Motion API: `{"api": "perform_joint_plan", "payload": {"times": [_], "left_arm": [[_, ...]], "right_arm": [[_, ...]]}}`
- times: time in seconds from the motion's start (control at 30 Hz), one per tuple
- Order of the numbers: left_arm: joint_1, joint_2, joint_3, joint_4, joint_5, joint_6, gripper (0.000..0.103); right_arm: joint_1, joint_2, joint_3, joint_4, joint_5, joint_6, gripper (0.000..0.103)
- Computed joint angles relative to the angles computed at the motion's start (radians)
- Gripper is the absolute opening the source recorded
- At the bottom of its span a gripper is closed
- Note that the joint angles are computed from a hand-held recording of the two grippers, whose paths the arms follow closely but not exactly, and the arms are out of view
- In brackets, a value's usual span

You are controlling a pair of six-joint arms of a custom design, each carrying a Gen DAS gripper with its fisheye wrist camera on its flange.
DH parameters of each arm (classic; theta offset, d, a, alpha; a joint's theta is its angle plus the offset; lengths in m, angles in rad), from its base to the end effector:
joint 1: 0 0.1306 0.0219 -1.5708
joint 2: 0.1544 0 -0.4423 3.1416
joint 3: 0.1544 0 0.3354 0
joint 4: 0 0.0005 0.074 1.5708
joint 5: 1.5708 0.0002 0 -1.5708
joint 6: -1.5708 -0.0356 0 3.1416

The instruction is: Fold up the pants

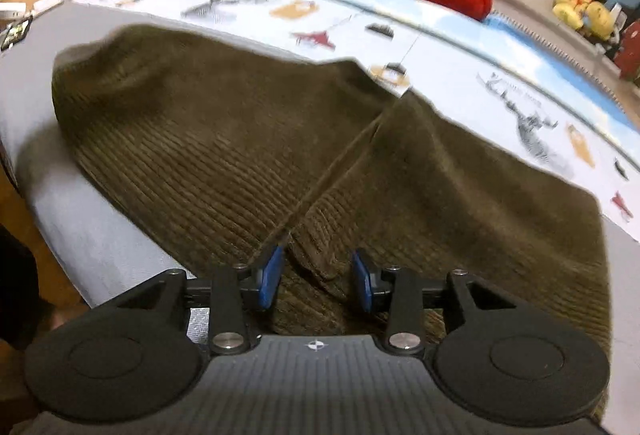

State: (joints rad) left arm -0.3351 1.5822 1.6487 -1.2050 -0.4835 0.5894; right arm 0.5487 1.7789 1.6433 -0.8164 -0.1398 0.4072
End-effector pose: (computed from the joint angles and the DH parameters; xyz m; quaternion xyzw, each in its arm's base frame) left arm 0.4525 -0.1406 0.4932 -0.1712 0.9342 0.1164 0.2907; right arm 0.4877 0.3033 0.4097 -0.4559 0.8339 0.0878 0.2983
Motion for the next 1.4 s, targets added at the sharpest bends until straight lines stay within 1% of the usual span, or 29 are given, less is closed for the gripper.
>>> {"api": "perform_joint_plan", "payload": {"times": [0.07,0.1,0.17,0.23,0.3,0.37,0.43,0.47,0.5,0.53,0.57,0.6,0.63,0.67,0.7,0.77,0.83,0.87,0.9,0.97,1.07,1.1,1.17,1.2,1.23,1.3,1.37,1.4], "left_arm": [[0.000,0.006,0.007,0.000,0.000,0.000,0.065],[0.000,0.008,0.010,-0.001,0.000,0.001,0.065],[0.000,0.013,0.015,0.000,0.001,-0.003,0.065],[-0.002,0.016,0.020,-0.001,-0.001,-0.005,0.065],[-0.003,0.021,0.025,-0.003,-0.003,-0.008,0.065],[-0.006,0.027,0.031,-0.004,-0.006,-0.012,0.065],[-0.006,0.031,0.036,-0.005,-0.004,-0.018,0.065],[-0.007,0.033,0.039,-0.006,-0.004,-0.018,0.065],[-0.008,0.035,0.041,-0.006,-0.003,-0.018,0.065],[-0.009,0.036,0.042,-0.007,-0.002,-0.018,0.065],[-0.010,0.037,0.043,-0.009,-0.002,-0.017,0.065],[-0.011,0.038,0.044,-0.009,-0.002,-0.018,0.065],[-0.012,0.038,0.043,-0.008,0.000,-0.022,0.065],[-0.013,0.037,0.041,-0.007,0.001,-0.028,0.065],[-0.011,0.035,0.037,-0.005,0.001,-0.033,0.065],[-0.008,0.032,0.033,-0.005,0.001,-0.028,0.065],[-0.005,0.030,0.031,-0.006,0.002,-0.022,0.065],[-0.005,0.029,0.031,-0.005,0.001,-0.022,0.065],[-0.004,0.029,0.030,-0.003,0.002,-0.022,0.065],[-0.005,0.027,0.030,0.000,0.003,-0.025,0.065],[-0.005,0.022,0.029,0.009,0.003,-0.027,0.065],[-0.005,0.019,0.027,0.013,0.003,-0.025,0.065],[-0.003,0.014,0.025,0.017,0.005,-0.023,0.065],[-0.003,0.012,0.023,0.018,0.005,-0.024,0.065],[-0.003,0.011,0.021,0.017,0.004,-0.024,0.065],[0.000,0.005,0.011,0.018,0.005,-0.023,0.065],[0.005,-0.001,0.003,0.016,0.006,-0.018,0.065],[0.007,-0.005,-0.002,0.014,0.005,-0.015,0.065]], "right_arm": [[0.002,0.014,0.016,-0.008,-0.001,0.005,0.040],[0.000,0.020,0.030,-0.022,-0.006,0.007,0.033],[-0.005,0.028,0.060,-0.045,-0.028,0.002,0.013],[-0.009,-0.006,0.048,-0.011,-0.048,0.002,0.013],[-0.014,-0.039,0.047,0.021,-0.057,0.028,0.013],[-0.016,-0.069,0.045,0.019,-0.081,0.052,0.013],[-0.013,-0.078,0.040,-0.036,-0.098,0.118,0.014],[-0.010,-0.072,0.038,-0.075,-0.095,0.160,0.015],[-0.007,-0.068,0.027,-0.095,-0.083,0.199,0.017],[-0.003,-0.063,0.013,-0.112,-0.071,0.237,0.017],[0.000,-0.058,0.007,-0.129,-0.059,0.261,0.024],[0.004,-0.061,-0.011,-0.120,-0.049,0.280,0.035],[0.006,-0.070,-0.030,-0.097,-0.050,0.297,0.040],[0.011,-0.079,-0.048,-0.075,-0.048,0.316,0.048],[0.016,-0.086,-0.062,-0.059,-0.040,0.330,0.051],[0.028,-0.091,-0.089,-0.025,-0.021,0.367,0.051],[0.042,-0.092,-0.117,0.030,0.023,0.410,0.049],[0.045,-0.089,-0.121,0.039,0.043,0.422,0.043],[0.044,-0.087,-0.116,0.037,0.050,0.422,0.033],[0.026,-0.078,-0.071,0.002,0.013,0.373,0.028],[-0.011,-0.059,0.038,-0.045,-0.048,0.215,0.025],[-0.023,-0.057,0.079,-0.045,-0.054,0.155,0.025],[-0.039,-0.056,0.155,-0.021,-0.051,0.041,0.024],[-0.040,-0.061,0.179,0.007,-0.034,0.001,0.024],[-0.035,-0.078,0.181,0.064,0.002,-0.018,0.024],[-0.017,-0.112,0.152,0.154,0.042,-0.017,0.024],[0.006,-0.144,0.096,0.205,0.038,0.013,0.024],[0.022,-0.152,0.061,0.207,0.032,0.054,0.024]]}}
